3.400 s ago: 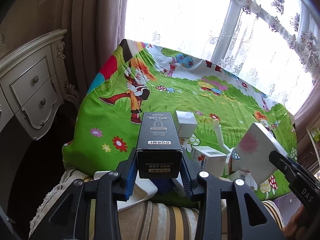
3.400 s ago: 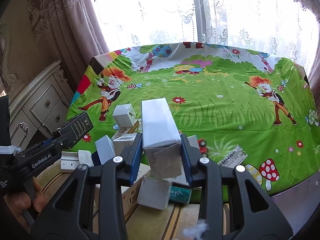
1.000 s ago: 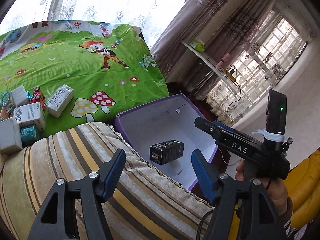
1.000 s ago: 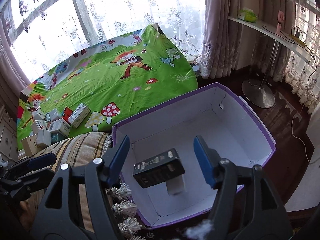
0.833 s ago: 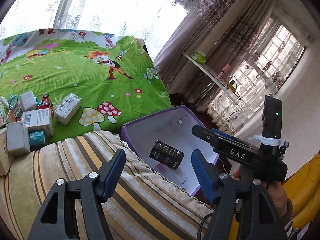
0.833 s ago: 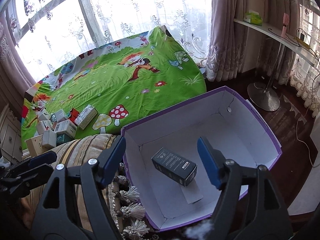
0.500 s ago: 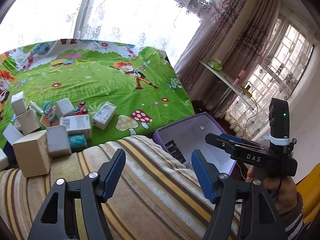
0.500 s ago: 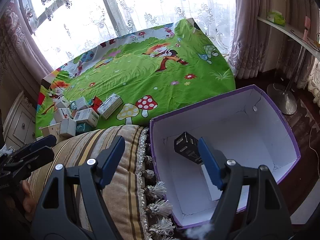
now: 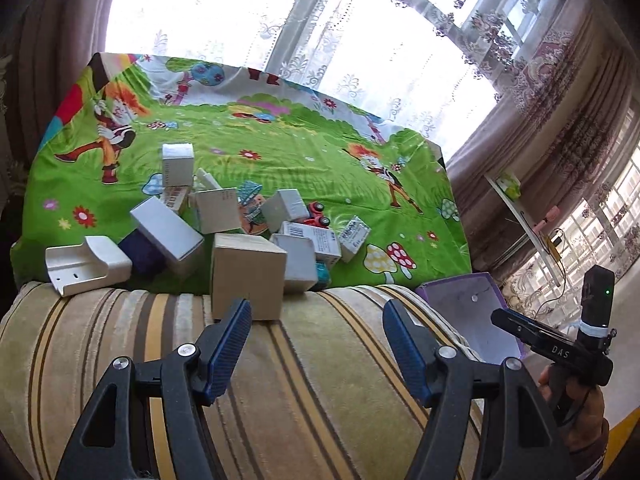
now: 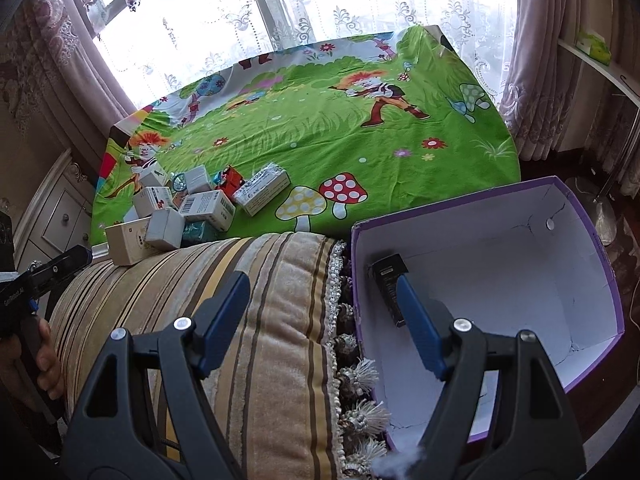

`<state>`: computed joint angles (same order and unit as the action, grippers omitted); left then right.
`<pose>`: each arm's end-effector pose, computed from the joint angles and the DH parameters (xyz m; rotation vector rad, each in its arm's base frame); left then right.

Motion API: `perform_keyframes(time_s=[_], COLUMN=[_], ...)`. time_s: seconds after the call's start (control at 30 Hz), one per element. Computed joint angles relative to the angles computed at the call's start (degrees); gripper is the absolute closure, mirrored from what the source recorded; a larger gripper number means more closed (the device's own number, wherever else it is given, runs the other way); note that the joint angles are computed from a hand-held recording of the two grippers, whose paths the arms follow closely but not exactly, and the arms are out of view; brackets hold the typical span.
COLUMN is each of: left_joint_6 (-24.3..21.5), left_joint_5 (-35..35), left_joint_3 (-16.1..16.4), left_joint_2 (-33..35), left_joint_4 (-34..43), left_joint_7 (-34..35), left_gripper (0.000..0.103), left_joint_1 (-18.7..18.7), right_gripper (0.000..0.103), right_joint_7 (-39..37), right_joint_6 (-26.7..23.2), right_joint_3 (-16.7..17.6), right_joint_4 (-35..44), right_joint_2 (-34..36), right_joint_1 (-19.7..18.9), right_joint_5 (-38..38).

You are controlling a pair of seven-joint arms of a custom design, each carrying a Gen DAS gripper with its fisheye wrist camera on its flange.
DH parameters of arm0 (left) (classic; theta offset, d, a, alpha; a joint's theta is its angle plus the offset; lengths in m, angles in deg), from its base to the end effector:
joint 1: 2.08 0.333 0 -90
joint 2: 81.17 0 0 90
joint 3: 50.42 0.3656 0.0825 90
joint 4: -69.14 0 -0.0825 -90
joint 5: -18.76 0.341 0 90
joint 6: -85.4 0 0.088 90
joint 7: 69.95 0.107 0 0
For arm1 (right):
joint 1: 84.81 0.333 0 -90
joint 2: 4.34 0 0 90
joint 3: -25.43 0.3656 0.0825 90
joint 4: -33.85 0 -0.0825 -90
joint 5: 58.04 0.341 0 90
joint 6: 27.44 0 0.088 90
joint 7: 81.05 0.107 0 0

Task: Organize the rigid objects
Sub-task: 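Return the left tool to the pile of boxes, then grasp the white barcode box with the left gripper while the right grasps a beige box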

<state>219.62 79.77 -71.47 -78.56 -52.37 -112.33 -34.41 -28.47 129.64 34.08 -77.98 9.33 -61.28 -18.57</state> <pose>0.3333 -0.4214 0.4895 -2.3107 1.1188 -0.9516 0.5401 0.3008 0.4861 -2.1854 1.1069 -0.0883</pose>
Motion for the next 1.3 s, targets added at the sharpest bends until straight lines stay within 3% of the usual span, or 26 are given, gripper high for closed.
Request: perform_keyframes(time_s=[0.4, 0.53, 0.9, 1.1, 1.3], left_joint_6=[1.56, 2.40, 12.65, 14.23, 14.48], left_joint_5=[-6.83, -10.31, -21.66, -27.22, -27.65], left_joint_3=[1.17, 2.15, 5.95, 6.57, 6.84], left_joint_2=[-4.03, -5.11, -1.03, 1.69, 2.22], left_joint_4=[-5.39, -6.33, -5.58, -5.13, -4.73], left_joint_7=[-0.36, 4.41, 20.74, 25.35, 27.39], left_gripper=[0.034, 0.034, 0.034, 0.034, 0.034], left_joint_1=[3.33, 5.67, 12.75, 14.27, 14.58], right_gripper=[0.025, 0.024, 0.023, 0.020, 0.019], right_joint_7=[1.74, 1.26, -0.50, 0.98, 2.49], right_joint_6=[-2.41, -2.63, -3.33, -3.94, -4.83], right_joint_3=[0.11, 0.89, 2.55, 2.67, 2.82], right_joint_4=[2.60, 3.94, 5.98, 7.77, 10.06], right_joint_2=[1.14, 1.57, 2.62, 3.89, 5.41], right_joint_1=[2.12, 3.31, 8.55, 11.13, 13.12], right_joint_5=[-4.14, -5.15, -9.31, -11.10, -13.23])
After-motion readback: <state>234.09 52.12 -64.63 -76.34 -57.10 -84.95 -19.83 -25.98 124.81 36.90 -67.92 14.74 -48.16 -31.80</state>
